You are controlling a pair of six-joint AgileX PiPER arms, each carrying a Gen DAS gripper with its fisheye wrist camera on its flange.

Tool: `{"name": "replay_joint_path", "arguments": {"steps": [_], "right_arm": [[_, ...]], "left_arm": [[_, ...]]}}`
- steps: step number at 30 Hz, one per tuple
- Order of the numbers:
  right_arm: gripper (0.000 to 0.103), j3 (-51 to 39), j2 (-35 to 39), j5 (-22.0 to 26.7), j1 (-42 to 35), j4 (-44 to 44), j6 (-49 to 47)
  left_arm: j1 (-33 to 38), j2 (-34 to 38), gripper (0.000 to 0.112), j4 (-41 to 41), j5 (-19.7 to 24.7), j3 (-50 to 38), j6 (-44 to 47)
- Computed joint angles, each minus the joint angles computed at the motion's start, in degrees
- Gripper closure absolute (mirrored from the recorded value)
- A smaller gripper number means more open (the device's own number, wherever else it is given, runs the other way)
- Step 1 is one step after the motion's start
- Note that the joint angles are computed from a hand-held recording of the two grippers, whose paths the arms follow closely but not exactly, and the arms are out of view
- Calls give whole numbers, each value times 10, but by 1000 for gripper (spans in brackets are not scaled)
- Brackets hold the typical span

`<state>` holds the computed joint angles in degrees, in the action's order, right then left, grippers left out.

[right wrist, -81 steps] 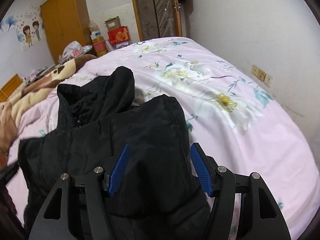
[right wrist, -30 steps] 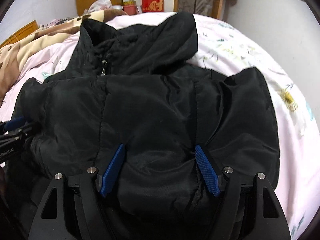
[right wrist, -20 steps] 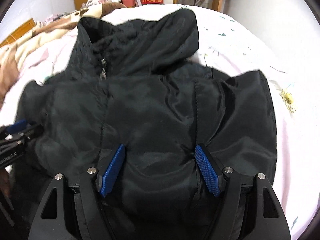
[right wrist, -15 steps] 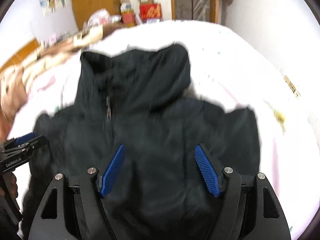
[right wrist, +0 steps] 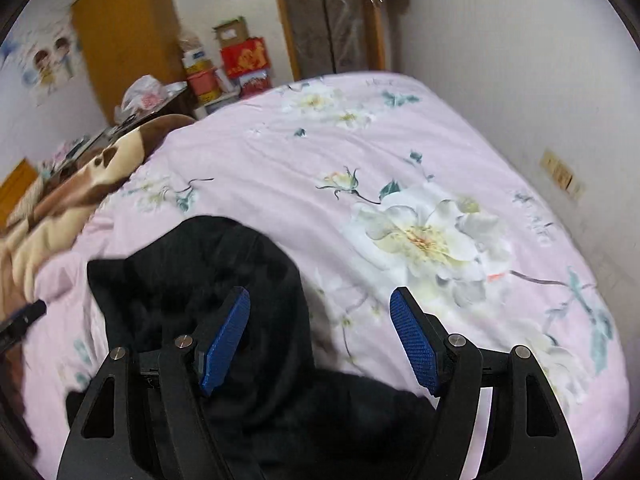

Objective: Fold large clothes
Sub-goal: 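Grasp the jacket edge with the left gripper while the right gripper grasps and lifts it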

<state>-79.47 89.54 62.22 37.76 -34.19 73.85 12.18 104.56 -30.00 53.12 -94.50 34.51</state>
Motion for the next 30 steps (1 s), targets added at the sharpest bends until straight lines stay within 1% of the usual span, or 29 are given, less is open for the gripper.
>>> {"name": "replay_joint_path", "arguments": {"steps": [1, 4, 5, 6, 8, 9, 10, 11, 12, 13, 14, 15, 16, 17, 19, 21, 22, 24, 28, 30], "right_arm": [[30, -24, 23, 2, -23, 14, -29], [30, -37, 44, -15, -54, 39, -64], [30, -37, 52, -32, -70, 58, -74], [30, -25, 53, -56, -82, 78, -80], [30, -5, 58, -110, -109, 135, -109], [30, 1, 63, -121, -111, 145, -105], [35, 7, 68, -135, -116, 162, -109], [43, 6, 75, -139, -119, 178, -117], [62, 8, 80, -143, -119, 187, -119], [72, 12, 81, -152, -119, 197, -123], [74, 13, 82, -156, -120, 206, -129], [79, 11, 84, -153, -117, 213, -136], [86, 8, 85, -149, -114, 213, -143], [89, 6, 84, -144, -109, 207, -146], [94, 4, 78, -136, -96, 193, -147], [96, 11, 61, -128, -72, 157, -125], [96, 12, 53, -118, -57, 136, -114], [96, 12, 43, -98, -26, 96, -97], [97, 23, 15, -57, 41, 27, -54], [97, 39, -7, -40, 79, -5, -25]], "left_arm": [[-9, 31, 33, 8, 14, -43, -36], [-28, 90, 32, 23, 33, -121, -99], [-32, 120, 32, 25, 49, -160, -123], [-37, 134, 32, 31, 59, -178, -133], [-51, 178, 32, 64, 91, -231, -175], [-57, 198, 33, 76, 106, -255, -187], [-60, 211, 33, 82, 112, -263, -199], [-60, 207, 34, 79, 103, -248, -199], [-61, 206, 39, 79, 93, -237, -199], [-62, 204, 56, 77, 85, -225, -199], [-63, 208, 74, 80, 90, -226, -198], [-69, 207, 84, 100, 92, -222, -201], [-73, 202, 103, 112, 89, -214, -203], [-76, 195, 106, 117, 85, -201, -196], [-72, 151, 107, 105, 42, -135, -163], [-64, 119, 107, 89, 18, -92, -131], [-53, 93, 107, 69, 2, -56, -103], [-39, 67, 107, 50, -4, -24, -76], [13, -10, 107, -26, -15, 77, 29], [36, -37, 107, -50, -13, 113, 68]]}}
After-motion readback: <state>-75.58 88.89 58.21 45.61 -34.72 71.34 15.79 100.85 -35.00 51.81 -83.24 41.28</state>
